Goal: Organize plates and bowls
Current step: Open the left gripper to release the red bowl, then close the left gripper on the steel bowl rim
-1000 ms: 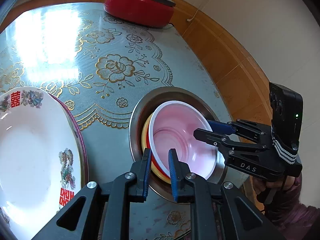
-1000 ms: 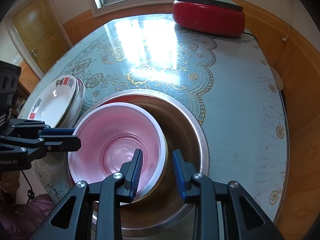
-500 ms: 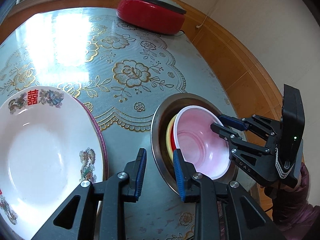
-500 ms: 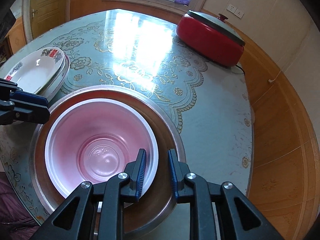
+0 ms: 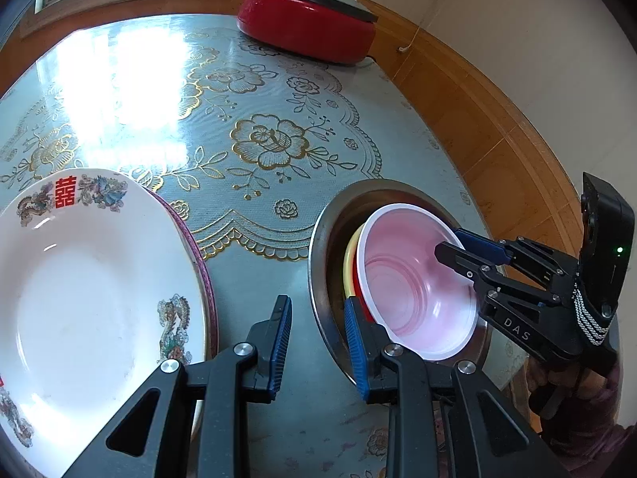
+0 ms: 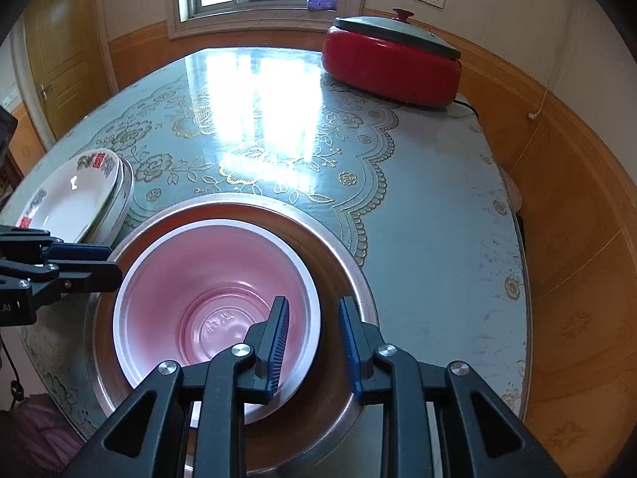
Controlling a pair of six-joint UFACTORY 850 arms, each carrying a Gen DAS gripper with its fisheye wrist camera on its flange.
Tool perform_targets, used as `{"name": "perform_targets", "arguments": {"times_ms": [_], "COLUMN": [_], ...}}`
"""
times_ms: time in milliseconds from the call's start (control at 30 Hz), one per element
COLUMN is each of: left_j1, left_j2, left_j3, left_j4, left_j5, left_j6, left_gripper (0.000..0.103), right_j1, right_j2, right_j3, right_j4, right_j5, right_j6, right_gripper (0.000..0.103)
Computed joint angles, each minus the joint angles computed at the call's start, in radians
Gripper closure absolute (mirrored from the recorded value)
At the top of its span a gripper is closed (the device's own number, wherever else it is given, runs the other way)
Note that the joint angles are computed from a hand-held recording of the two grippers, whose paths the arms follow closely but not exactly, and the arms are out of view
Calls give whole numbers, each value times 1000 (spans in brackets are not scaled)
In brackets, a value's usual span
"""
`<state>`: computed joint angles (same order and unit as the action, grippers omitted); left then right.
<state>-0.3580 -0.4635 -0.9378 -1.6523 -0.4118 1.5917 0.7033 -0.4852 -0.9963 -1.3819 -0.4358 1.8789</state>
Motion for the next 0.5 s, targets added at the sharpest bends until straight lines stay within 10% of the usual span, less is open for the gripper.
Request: {"name": "perform_targets", "arguments": {"times_ms": [500], "left_j1": [-40], "left_j2": [4], "left_j3": [13], "left_j4": [-189], "left_j5": [98], "left_j6": [220], "left_gripper": [74], "right_j1": [-51], "right_j2": [131], "right_j3": [196], "right_j4": [-668], "right_j5": [40], "right_j6": [1016], "right_gripper": [74]}}
